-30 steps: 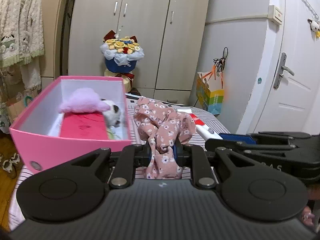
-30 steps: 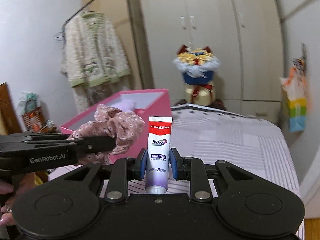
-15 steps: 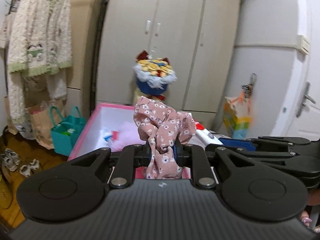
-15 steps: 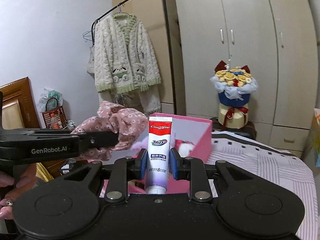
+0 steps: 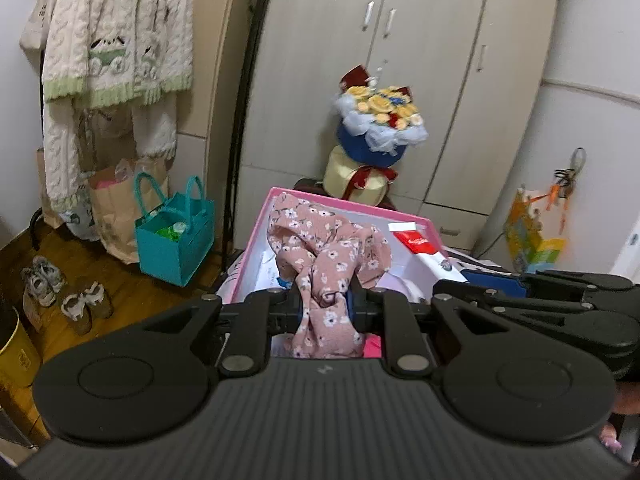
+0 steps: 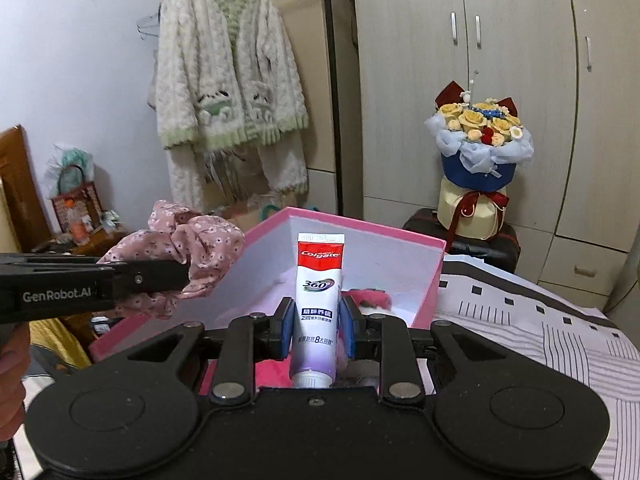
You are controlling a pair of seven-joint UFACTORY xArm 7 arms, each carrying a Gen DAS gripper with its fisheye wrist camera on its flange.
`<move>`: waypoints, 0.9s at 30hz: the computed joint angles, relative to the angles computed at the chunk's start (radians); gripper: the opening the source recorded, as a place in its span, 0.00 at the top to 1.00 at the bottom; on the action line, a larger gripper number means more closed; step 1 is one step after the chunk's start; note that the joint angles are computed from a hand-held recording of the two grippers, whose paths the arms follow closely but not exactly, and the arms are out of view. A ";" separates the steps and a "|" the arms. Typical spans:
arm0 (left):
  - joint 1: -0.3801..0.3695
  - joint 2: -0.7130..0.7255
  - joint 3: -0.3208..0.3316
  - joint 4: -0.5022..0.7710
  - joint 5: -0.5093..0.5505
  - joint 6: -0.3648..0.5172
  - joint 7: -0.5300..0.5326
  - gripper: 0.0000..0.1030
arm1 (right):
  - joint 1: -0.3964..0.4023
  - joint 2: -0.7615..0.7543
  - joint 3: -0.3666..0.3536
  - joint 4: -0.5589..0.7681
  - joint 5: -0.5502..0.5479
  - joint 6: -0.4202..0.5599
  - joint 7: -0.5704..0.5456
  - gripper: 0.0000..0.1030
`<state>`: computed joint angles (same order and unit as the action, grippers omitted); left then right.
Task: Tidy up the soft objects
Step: 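Lift the scrunchie and toothpaste tube with both tools and carry them over the box, then lower both items into the pink box and open both tools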
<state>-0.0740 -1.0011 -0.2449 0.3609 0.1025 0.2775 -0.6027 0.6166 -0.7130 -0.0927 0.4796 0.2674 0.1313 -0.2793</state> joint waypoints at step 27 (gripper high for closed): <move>-0.007 0.366 0.071 0.199 -0.038 0.025 0.070 0.55 | -0.104 0.289 0.055 0.160 -0.077 -0.011 0.031 0.65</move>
<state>-0.0805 -0.6349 -0.1742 0.5604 0.0641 0.3023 -0.5331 0.5124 -0.4244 -0.0372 0.6391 0.1905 0.1199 -0.2485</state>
